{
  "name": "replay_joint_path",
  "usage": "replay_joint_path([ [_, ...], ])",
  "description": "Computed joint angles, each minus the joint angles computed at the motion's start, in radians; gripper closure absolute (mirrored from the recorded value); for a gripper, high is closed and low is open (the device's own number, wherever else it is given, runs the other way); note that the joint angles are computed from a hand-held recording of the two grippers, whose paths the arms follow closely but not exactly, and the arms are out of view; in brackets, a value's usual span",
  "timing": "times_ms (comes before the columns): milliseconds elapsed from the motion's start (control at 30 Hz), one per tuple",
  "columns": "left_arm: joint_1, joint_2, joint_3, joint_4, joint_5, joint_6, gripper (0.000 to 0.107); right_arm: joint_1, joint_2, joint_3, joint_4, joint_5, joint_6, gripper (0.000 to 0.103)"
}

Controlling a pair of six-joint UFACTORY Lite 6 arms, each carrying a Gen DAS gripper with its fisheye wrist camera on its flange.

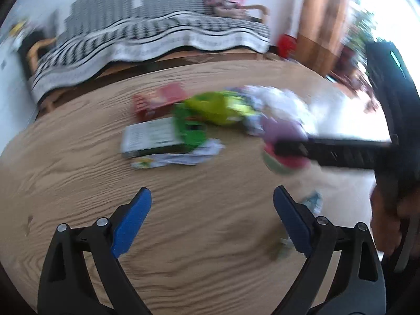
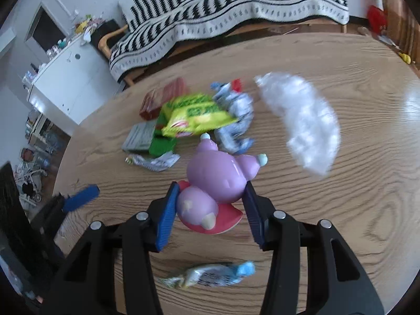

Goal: Collect trash
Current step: 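Grasp the blue-white snack wrapper with the left tool while the right tool grasps the purple toy, then carry both items over the black bin and open both tools to drop them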

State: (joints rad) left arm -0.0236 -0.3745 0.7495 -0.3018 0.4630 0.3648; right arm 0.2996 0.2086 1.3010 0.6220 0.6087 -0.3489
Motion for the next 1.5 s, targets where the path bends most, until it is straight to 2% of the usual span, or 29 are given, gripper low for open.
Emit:
replay_joint_path([
  [267, -0.325, 0.043, -0.011, 0.151, -0.026, -0.152, 0.019, -0.162, -0.089, -0.060, 0.057, 0.059, -0.103, 0.055],
  [333, -0.392, 0.082, -0.011, 0.261, -0.039, -0.262, 0.022, -0.200, -0.115, -0.078, 0.069, 0.079, -0.133, 0.055],
  [433, -0.431, 0.143, 0.006, 0.347, -0.024, -0.357, 0.038, -0.236, -0.133, -0.083, 0.077, 0.103, -0.160, 0.055],
  [500, -0.427, 0.185, 0.026, 0.340, -0.012, -0.372, 0.056, -0.256, -0.151, -0.092, 0.080, 0.115, -0.174, 0.055],
  [567, -0.431, 0.193, 0.033, 0.351, -0.008, -0.401, 0.062, -0.283, -0.176, -0.109, 0.086, 0.131, -0.196, 0.055],
  [667, -0.451, 0.199, 0.046, 0.384, 0.004, -0.451, 0.087, -0.328, -0.205, -0.128, 0.100, 0.155, -0.230, 0.055],
  [700, -0.452, 0.204, 0.054, 0.374, 0.008, -0.448, 0.090, -0.341, -0.209, -0.129, 0.103, 0.163, -0.239, 0.055],
  [833, -0.512, 0.217, 0.099, 0.456, 0.015, -0.582, 0.092, -0.430, -0.253, -0.151, 0.107, 0.208, -0.290, 0.055],
  [967, -0.573, 0.280, 0.220, 0.518, 0.031, -0.713, 0.092, -0.546, -0.294, -0.174, 0.108, 0.260, -0.354, 0.055],
  [1167, -0.708, 0.429, 0.448, 0.619, 0.054, -0.920, 0.092, -0.831, -0.296, -0.175, 0.115, 0.367, -0.522, 0.055],
  [1333, -0.832, 0.646, 0.731, 0.637, 0.111, -1.020, 0.092, -1.093, -0.203, -0.117, 0.112, 0.437, -0.657, 0.055],
  [1500, -0.939, 0.933, 1.118, 0.600, 0.192, -1.024, 0.092, -1.311, -0.044, 0.005, 0.090, 0.462, -0.746, 0.055],
])
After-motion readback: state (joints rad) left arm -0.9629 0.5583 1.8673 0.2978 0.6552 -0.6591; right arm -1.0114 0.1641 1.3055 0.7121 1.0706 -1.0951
